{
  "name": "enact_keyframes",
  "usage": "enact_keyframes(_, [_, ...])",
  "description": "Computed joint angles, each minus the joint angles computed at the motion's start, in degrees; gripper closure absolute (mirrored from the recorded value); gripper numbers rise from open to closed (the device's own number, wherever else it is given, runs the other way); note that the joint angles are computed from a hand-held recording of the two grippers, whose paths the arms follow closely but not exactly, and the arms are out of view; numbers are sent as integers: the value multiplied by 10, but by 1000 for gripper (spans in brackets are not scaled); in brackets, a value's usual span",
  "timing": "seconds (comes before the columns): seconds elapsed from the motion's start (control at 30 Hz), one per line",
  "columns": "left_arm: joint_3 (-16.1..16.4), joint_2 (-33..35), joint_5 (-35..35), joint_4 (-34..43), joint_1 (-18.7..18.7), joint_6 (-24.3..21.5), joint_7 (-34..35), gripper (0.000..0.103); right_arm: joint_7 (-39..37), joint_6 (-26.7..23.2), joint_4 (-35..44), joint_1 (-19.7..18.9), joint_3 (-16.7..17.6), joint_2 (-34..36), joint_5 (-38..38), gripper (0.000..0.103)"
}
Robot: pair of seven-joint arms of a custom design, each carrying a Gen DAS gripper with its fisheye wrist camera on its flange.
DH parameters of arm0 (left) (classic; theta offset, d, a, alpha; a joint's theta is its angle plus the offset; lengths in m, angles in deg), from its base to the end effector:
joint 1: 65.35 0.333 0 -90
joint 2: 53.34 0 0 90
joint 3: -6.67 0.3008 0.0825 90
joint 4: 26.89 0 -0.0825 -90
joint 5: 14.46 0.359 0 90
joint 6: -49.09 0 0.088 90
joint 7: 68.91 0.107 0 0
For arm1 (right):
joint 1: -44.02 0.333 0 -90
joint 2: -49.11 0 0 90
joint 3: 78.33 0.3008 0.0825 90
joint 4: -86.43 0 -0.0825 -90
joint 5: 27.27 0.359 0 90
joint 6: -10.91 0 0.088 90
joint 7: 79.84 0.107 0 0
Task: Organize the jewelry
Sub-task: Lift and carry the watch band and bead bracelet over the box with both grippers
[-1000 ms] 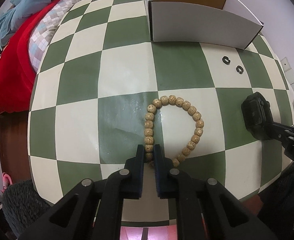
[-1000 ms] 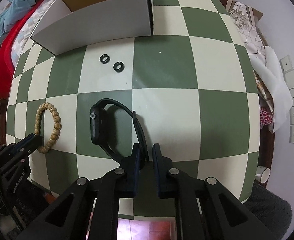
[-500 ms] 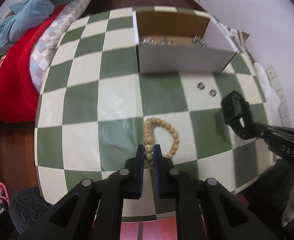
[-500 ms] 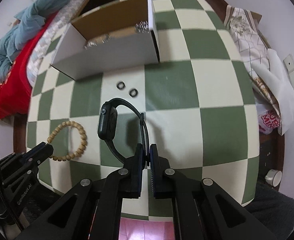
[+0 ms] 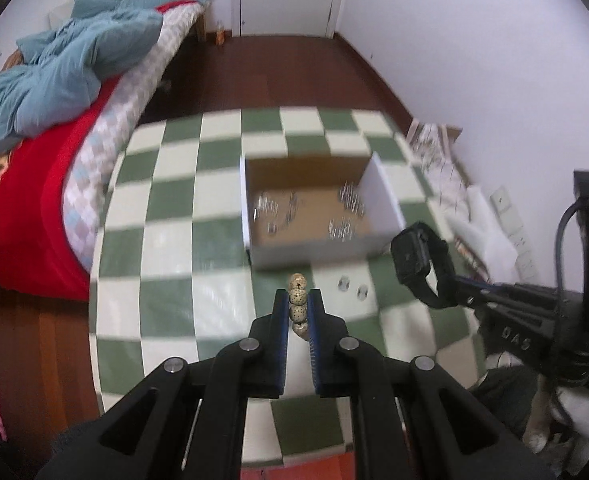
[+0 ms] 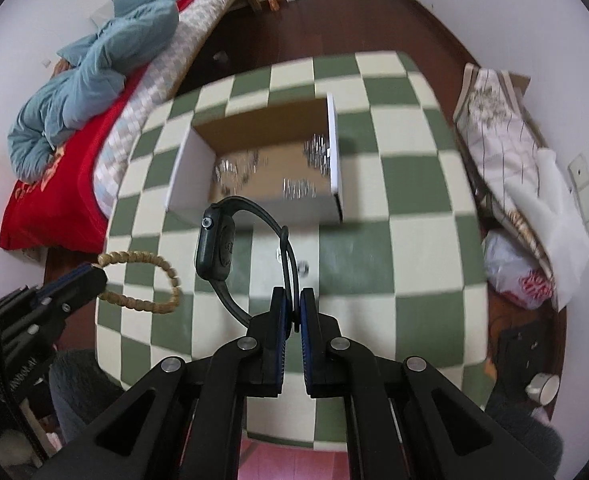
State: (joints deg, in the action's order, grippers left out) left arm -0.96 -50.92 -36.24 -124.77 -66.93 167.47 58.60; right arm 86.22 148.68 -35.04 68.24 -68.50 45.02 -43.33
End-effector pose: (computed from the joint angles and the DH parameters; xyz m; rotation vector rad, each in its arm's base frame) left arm 0.5702 -0.1107 0.5766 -1.2749 2.6898 -0.7187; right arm 0.4456 0.3007 0.4771 -1.3328 2.3999 -0.2370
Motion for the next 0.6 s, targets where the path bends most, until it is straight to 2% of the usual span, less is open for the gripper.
enact_keyframes(0.2, [-17,84,17,126,-13,-7,-41,97,-49,-39,71,-19,-21,35,-8,96])
enact_keyframes(0.37, [-30,164,65,226,-30,-15,-83,97,-93,-57,130,-33,-40,84,10,96])
enact_keyframes(0.6, [-35,236,110,299,-44,-36,-135,97,-131,-65,173,-37,-56,139,41,96])
